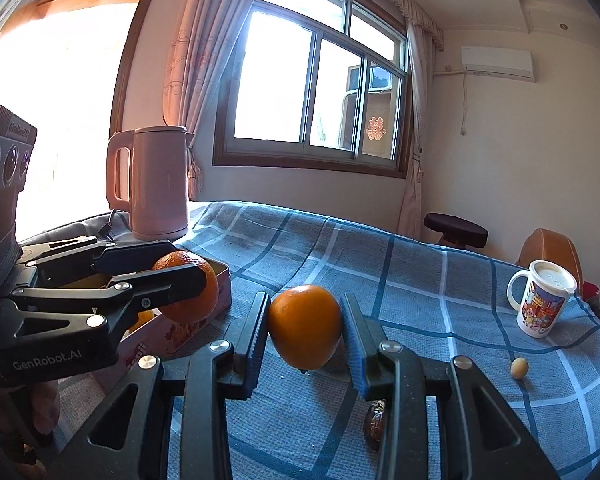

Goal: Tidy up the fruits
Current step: 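Carry the orange over the tin with the right tool while the left tool carries its orange there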

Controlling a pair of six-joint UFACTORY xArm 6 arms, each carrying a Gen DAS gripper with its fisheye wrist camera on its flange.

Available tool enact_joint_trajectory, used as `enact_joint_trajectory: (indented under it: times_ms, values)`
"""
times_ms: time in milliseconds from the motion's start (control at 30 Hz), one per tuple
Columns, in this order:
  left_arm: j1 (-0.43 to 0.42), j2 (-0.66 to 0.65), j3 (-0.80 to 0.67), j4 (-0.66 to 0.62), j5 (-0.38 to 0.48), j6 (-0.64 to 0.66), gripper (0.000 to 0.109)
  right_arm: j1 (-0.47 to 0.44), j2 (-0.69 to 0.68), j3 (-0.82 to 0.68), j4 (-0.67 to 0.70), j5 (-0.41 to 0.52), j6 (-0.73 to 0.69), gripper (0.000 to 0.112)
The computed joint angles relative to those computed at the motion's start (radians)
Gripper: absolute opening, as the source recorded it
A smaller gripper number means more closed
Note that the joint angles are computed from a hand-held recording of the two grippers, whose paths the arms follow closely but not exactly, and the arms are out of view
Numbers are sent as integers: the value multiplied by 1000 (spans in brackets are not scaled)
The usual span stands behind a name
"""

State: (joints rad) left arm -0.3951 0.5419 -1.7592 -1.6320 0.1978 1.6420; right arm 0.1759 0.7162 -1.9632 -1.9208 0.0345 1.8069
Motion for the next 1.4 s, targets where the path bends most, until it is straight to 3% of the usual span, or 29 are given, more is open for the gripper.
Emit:
enact_joint_trajectory:
  times_ms: [1400]
  values:
    - [108,-22,34,6,-42,-57,43,104,202,-149,1089,-50,-1146,37]
